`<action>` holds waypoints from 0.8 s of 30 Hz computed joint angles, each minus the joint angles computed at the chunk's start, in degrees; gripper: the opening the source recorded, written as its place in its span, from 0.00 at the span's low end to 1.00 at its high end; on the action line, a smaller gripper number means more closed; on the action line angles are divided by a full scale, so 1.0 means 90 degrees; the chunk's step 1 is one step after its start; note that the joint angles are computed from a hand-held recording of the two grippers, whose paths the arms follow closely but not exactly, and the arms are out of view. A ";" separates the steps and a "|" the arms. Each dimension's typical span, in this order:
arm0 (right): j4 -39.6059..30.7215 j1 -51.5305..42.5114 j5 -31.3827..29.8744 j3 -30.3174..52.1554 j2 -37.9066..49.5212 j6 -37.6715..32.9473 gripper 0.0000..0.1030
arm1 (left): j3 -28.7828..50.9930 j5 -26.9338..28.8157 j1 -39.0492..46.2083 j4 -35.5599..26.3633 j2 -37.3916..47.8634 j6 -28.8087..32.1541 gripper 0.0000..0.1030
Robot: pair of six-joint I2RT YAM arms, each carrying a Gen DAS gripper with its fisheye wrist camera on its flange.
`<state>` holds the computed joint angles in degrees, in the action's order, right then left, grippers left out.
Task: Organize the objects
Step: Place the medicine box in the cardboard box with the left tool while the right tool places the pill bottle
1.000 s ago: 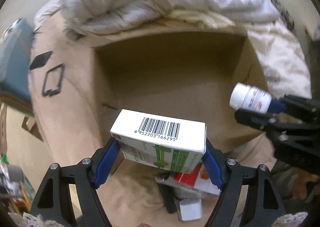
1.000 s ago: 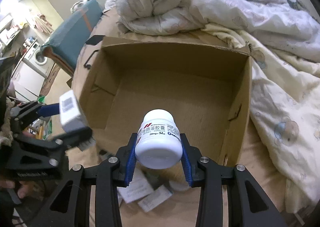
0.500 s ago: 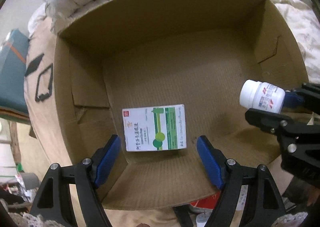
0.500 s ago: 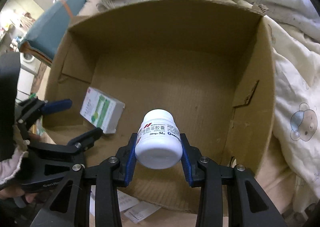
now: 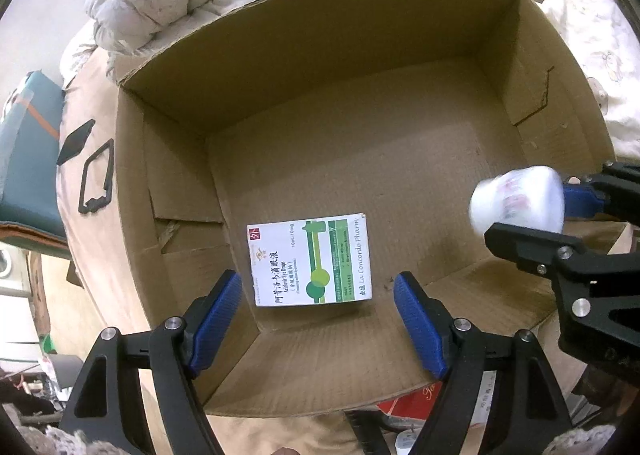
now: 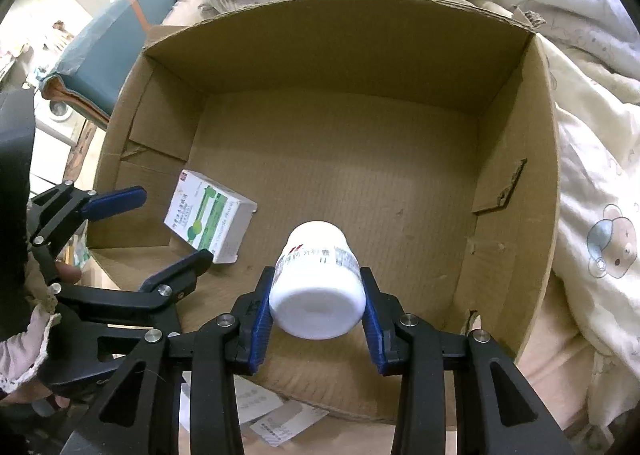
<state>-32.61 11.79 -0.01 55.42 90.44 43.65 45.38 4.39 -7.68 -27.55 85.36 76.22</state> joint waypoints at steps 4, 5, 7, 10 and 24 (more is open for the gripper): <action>-0.0137 0.0185 0.0513 0.0175 -0.0102 0.0103 0.61 | -0.0011 -0.0016 -0.0020 -0.0012 -0.0037 -0.0005 0.75; -0.0292 0.0331 0.0991 0.0290 -0.0168 0.0156 0.61 | -0.0006 -0.0015 -0.0019 -0.0013 -0.0030 -0.0002 0.75; -0.0414 0.0559 0.1703 0.0417 -0.0337 0.0133 0.77 | -0.0073 -0.0029 -0.0027 -0.0030 -0.0113 -0.0010 0.75; -0.0189 0.0478 0.1898 0.0457 -0.0479 0.0041 0.85 | -0.0128 -0.0064 -0.0050 -0.0062 -0.0189 -0.0051 0.75; 0.0011 0.0137 0.1132 -0.0073 -0.0879 0.0052 0.86 | -0.0210 -0.0006 -0.0049 -0.0263 -0.0455 -0.0128 0.84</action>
<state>-32.51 13.02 10.17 54.76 82.53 44.12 43.49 4.34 -8.12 -29.92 81.26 75.06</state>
